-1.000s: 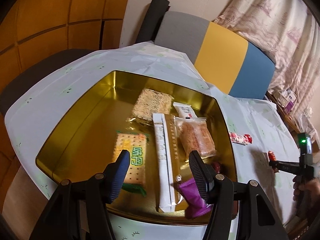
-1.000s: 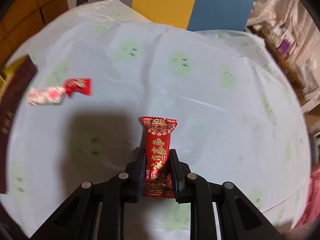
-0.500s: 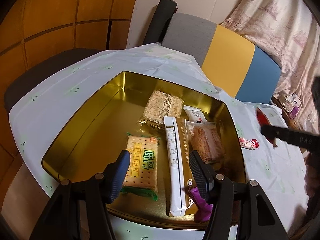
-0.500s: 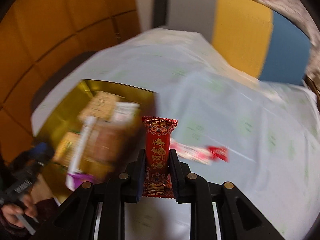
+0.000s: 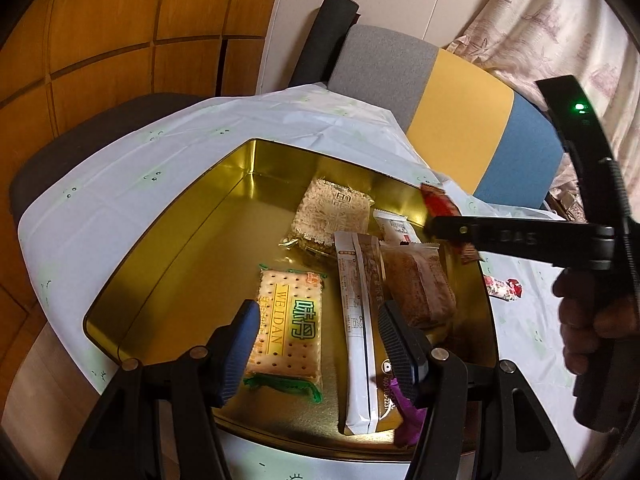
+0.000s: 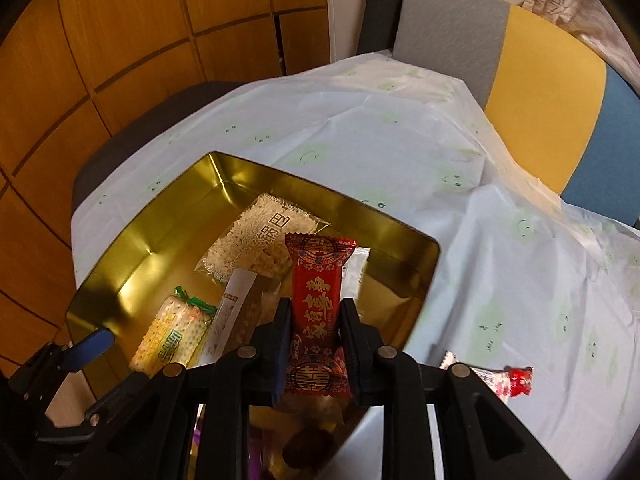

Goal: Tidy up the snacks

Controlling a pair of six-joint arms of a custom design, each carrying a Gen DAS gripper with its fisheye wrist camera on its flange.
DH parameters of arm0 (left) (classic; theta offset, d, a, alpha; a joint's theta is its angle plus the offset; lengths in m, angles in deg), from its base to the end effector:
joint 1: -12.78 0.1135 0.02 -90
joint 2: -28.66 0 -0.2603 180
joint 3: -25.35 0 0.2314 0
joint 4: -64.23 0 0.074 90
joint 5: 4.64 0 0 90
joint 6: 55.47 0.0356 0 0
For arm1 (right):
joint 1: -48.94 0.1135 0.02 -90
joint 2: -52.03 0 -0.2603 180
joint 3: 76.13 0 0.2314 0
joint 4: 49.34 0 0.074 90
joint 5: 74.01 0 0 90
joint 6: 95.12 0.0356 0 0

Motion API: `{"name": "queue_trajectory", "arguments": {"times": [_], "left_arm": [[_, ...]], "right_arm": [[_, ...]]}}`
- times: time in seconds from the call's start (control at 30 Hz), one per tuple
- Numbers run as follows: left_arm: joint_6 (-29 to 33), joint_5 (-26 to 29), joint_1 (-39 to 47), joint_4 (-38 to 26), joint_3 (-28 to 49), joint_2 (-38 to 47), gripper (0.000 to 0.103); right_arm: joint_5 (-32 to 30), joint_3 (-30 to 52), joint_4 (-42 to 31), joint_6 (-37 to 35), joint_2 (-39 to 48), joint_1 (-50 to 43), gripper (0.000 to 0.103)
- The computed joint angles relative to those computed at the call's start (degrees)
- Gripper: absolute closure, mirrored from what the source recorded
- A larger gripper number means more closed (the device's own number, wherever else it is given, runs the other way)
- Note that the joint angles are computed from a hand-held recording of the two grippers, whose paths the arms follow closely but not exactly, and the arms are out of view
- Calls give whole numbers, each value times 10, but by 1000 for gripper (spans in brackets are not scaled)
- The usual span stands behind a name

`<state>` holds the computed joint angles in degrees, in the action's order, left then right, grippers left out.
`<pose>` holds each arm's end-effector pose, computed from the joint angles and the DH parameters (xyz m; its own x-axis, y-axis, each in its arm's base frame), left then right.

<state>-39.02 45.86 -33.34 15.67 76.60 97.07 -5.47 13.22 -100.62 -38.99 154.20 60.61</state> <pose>0.1460 -0.1191 0.1948 -0.5385 -0.5077 -0.6725 -0.4998 0.8350 -0.2302 0.3375 0.0830 0.2202 -0.5393 -0.6410 -0.5461 -0.7772 0.6285 0.0298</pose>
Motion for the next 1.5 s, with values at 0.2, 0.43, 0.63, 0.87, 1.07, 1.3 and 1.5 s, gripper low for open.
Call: {"name": "queue_trajectory", "arguments": {"times": [0.2,0.43,0.63,0.87,1.07,1.3,1.5], "left_arm": [[-1,1,-1,-2,1,0,41],[-7,-5,-11,-7,7,8,41],[-14,-12,-21,-16,16,17,41],[-7,-20,-29,-17,25,27,41],[12,-36,-55,-15,46,56,41],[48,-57,-95,-4,77,91,41],[84,-56,-115,7,106,118,41]], "right_arm": [[4,-17,22,-2,3,14,77],[-12,-31,28,-4,-6,-4,72],[-38,-47,34,-7,-24,-32,72],[-88,-41,32,-8,-32,-115,72],[-86,10,21,-12,29,-222,72],[-54,42,23,-25,112,-294,72],[-62,60,30,12,134,-291,72]]}}
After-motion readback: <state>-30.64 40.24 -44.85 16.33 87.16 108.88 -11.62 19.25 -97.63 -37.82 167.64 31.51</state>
